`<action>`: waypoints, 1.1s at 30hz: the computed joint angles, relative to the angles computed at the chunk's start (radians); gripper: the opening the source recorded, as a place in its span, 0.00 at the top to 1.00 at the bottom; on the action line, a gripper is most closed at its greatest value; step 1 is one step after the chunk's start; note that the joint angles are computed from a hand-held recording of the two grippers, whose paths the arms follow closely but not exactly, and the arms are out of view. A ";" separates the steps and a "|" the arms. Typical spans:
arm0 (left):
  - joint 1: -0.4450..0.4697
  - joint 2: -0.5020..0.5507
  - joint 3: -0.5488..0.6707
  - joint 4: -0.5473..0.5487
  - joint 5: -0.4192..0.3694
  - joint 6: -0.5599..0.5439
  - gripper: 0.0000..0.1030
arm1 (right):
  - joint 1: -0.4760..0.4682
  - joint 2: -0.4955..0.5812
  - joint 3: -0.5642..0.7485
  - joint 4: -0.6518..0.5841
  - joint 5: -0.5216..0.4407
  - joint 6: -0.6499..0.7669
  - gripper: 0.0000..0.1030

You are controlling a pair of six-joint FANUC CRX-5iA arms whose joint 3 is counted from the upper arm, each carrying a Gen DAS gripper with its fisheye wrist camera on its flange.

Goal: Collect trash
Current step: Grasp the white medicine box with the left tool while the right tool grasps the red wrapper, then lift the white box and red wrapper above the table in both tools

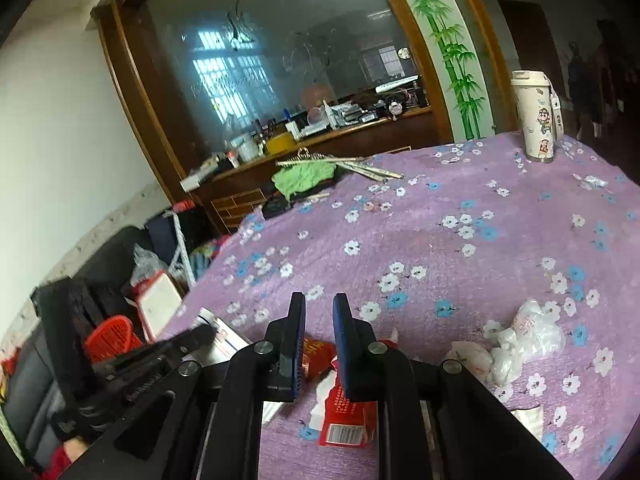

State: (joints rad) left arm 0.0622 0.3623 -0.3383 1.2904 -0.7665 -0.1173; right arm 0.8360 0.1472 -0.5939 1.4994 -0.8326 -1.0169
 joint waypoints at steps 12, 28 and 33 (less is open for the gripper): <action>0.006 0.006 0.010 -0.032 -0.004 0.023 0.96 | -0.023 -0.017 0.010 -0.347 0.145 0.212 0.43; 0.011 0.009 0.011 -0.024 -0.018 0.009 0.96 | 0.061 0.072 0.135 -0.452 -0.069 0.432 0.78; 0.010 0.003 0.000 -0.008 -0.030 -0.017 0.96 | 0.077 0.051 0.092 -0.291 -0.132 0.299 0.78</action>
State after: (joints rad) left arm 0.0726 0.3650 -0.3379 1.2828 -0.7966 -0.1344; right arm 0.9126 0.1985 -0.5018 1.2086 -0.9646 -0.7181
